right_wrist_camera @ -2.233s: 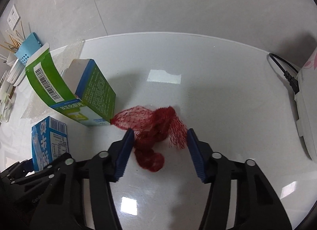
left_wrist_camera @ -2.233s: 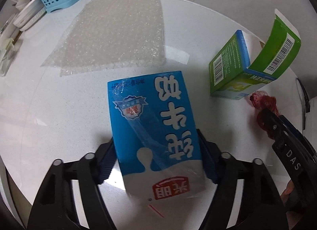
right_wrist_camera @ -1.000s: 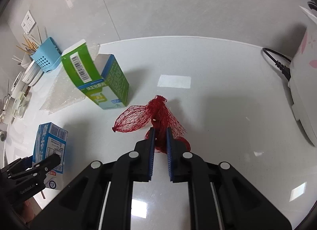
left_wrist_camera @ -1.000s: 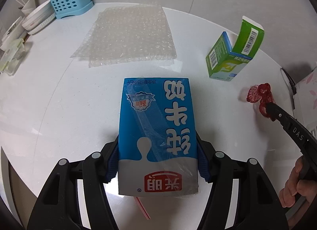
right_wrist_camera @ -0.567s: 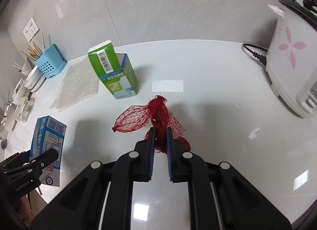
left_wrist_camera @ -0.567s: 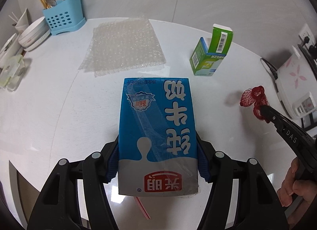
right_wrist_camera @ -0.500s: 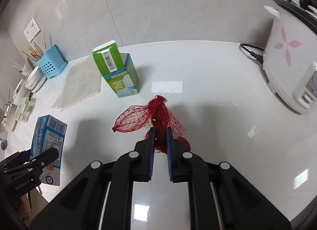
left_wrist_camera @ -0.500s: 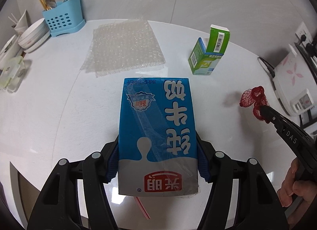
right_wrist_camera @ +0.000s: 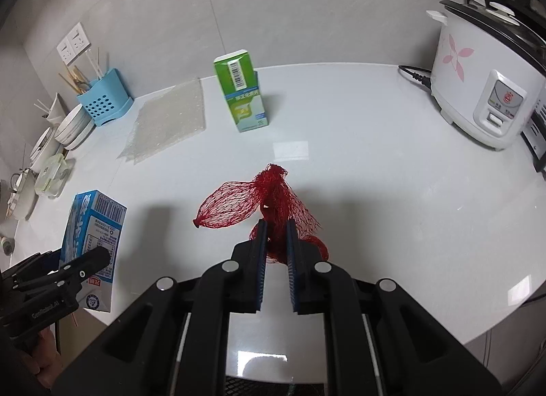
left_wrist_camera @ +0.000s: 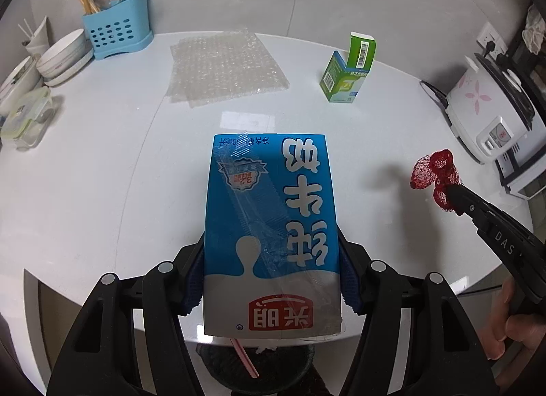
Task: Collect trash
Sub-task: 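Lift the red mesh bag and milk carton with both grippers down over the wastebasket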
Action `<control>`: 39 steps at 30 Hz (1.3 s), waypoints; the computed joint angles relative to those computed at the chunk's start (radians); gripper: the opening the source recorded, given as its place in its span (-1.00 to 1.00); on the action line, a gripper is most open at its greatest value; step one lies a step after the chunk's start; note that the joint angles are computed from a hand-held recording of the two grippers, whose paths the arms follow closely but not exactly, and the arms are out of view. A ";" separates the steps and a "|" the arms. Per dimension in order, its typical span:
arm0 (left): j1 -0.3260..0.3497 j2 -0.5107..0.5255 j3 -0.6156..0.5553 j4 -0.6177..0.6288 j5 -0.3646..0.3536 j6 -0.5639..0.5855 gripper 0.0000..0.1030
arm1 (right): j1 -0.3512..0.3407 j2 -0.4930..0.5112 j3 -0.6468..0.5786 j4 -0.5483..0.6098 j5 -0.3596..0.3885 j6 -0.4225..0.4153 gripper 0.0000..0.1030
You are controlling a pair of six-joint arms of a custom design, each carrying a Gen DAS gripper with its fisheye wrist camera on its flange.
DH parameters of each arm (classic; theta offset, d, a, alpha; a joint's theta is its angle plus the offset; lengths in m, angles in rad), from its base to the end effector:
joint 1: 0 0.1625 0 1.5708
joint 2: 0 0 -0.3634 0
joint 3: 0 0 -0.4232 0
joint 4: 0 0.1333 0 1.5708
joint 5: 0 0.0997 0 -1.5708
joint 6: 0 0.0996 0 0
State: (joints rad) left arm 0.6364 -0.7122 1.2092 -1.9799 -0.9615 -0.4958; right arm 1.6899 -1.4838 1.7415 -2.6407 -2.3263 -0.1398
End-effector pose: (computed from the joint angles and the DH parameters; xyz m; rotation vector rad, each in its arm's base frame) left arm -0.4814 -0.5924 0.1081 0.5984 2.5200 -0.4480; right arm 0.1313 -0.5503 0.4392 -0.0890 -2.2501 0.9453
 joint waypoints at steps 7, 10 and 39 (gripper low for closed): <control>-0.011 -0.134 0.153 -0.031 0.000 0.027 0.19 | 0.065 -0.045 0.110 -0.051 -0.028 0.048 -0.80; -0.017 -0.186 0.203 -0.034 -0.005 0.034 0.19 | 0.093 -0.061 0.153 -0.072 -0.035 0.069 -0.80; -0.134 -0.528 0.710 -0.125 -0.099 0.056 0.19 | 0.268 -0.315 0.549 -0.003 -0.119 0.221 -0.80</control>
